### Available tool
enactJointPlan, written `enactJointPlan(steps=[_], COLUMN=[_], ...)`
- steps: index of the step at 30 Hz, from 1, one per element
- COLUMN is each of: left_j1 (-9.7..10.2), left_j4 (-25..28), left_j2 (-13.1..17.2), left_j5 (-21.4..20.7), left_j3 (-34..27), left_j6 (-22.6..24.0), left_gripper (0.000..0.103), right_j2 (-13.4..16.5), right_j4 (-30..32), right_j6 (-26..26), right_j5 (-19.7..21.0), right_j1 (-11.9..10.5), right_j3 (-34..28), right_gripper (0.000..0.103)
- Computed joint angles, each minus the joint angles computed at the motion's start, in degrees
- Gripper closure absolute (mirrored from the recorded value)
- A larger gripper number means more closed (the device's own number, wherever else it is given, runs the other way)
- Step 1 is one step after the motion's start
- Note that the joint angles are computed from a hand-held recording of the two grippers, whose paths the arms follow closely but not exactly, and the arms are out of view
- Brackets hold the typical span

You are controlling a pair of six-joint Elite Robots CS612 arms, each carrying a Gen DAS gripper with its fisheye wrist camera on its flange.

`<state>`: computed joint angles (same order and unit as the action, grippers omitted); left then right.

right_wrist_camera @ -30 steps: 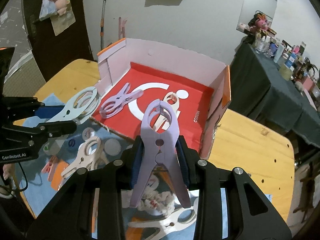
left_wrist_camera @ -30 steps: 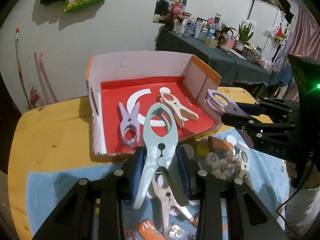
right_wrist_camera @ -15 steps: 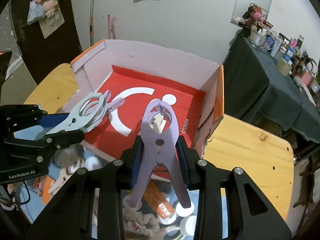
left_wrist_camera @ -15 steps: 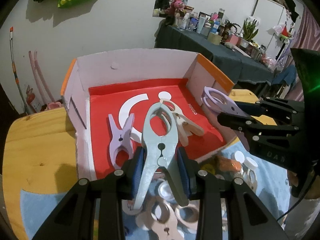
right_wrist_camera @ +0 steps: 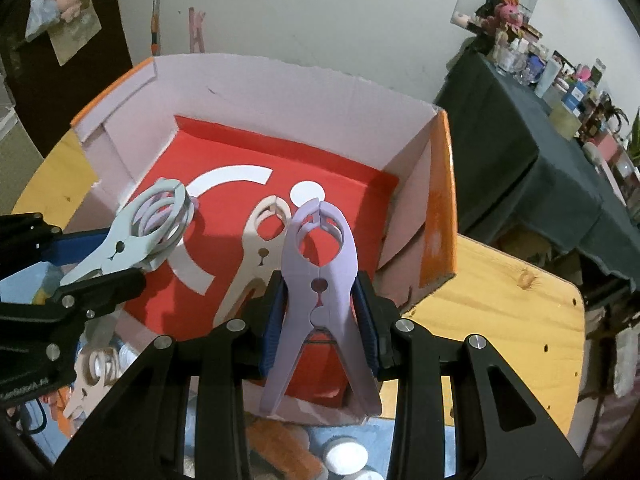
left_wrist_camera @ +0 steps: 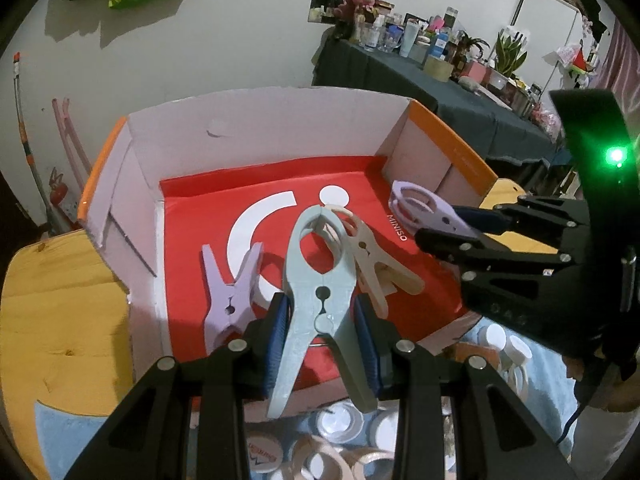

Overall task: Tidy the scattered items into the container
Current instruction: 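Carry both held clips over the red-lined box and lower them inside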

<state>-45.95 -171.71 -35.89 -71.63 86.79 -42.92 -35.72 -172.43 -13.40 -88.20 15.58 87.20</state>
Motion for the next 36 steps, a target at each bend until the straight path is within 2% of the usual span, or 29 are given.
enactJointPlan(steps=[20, 36], left_j1=[1.10, 1.52], left_j4=[5.9, 9.1], left_j2=[2.4, 3.1], left_j5=[-1.9, -2.4], left_j3=[-4.0, -5.3], left_j6=[-1.4, -1.9], left_gripper=[0.067, 0.067], right_j2=[2.5, 3.0], right_j4=[4.9, 7.8], right_j6=[0.2, -0.1], right_j5=[-3.5, -3.7], right_j1=[0.7, 0.9], right_j3=[-3.6, -4.6], right_gripper=[0.071, 0.071])
